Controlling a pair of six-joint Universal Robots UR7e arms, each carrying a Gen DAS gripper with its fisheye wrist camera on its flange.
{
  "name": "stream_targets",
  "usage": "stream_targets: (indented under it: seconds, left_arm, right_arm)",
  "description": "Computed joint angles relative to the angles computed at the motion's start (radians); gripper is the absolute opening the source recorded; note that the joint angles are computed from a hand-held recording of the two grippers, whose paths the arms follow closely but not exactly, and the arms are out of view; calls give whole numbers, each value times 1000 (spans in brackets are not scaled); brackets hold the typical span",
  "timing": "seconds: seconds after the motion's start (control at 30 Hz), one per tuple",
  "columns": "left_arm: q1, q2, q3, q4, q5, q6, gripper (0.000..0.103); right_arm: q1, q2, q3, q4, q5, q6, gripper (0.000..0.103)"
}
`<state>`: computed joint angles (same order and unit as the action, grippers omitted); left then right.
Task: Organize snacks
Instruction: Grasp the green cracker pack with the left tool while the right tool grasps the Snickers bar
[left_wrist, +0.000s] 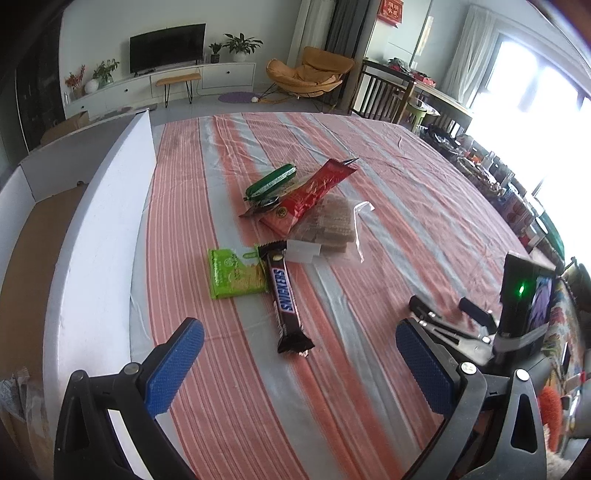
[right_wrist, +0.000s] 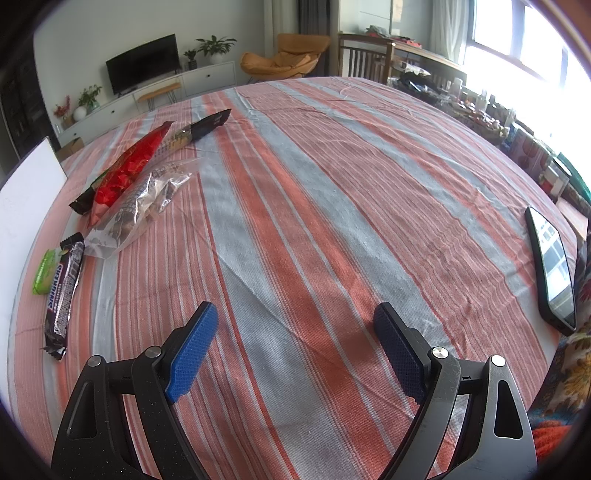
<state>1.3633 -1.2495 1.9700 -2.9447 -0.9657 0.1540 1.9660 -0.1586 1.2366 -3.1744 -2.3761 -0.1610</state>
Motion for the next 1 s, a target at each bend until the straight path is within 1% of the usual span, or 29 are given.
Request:
stream_targets:
  seconds: [0.07,0.17,0.23,0.33,0.4,0.47,0.57,0.67,0.73,0.8,0.83,0.9,0.93,1.0]
  left_arm:
    - [3,-1,-63,84,-19,-47,103]
    - [11,9,-160,187,-15,-143,103]
    - [21,32,-223,239,8,-189,103]
    - [37,92,-301,334,84,-221,102]
    - [49,137,-323,356,142,-208,95]
    - [60,171,-336,381,199,-210,79]
    - [80,200,-355,432,230,-218,72]
    - [88,207,-349,435,249,-185,73]
    - [86,210,-334,388,240,-113,73]
    - [74,228,-334,358,264,-40,73]
    - [69,240,-338,345,280,-4,75]
    - [61,267,-356,330,301,56,82]
    - [63,278,-368,331,300,76,85]
    - [67,291,-408,387,289,51,85]
  right_arm:
    - [0,1,0,1,0,3,89]
    - [0,1,-1,1,-1,3,89]
    - [0,1,-1,1,-1,3,89]
    - [0,1,-1,1,0,3,89]
    - [0,1,0,1,0,3,89]
    - [0,1,0,1,0,3,89]
    - [1,2,-1,1,-1,4,89]
    - [1,1,-1,1,-1,4,89]
    - [1,2,-1,0,-1,5,89]
    - [1,2,-1,0,-1,4,89]
    - [1,0,0,0,0,4,89]
    - [1,1,0,0,0,4,89]
    - [1,2,-1,0,0,5,89]
    - [1,0,1,0,0,5,89]
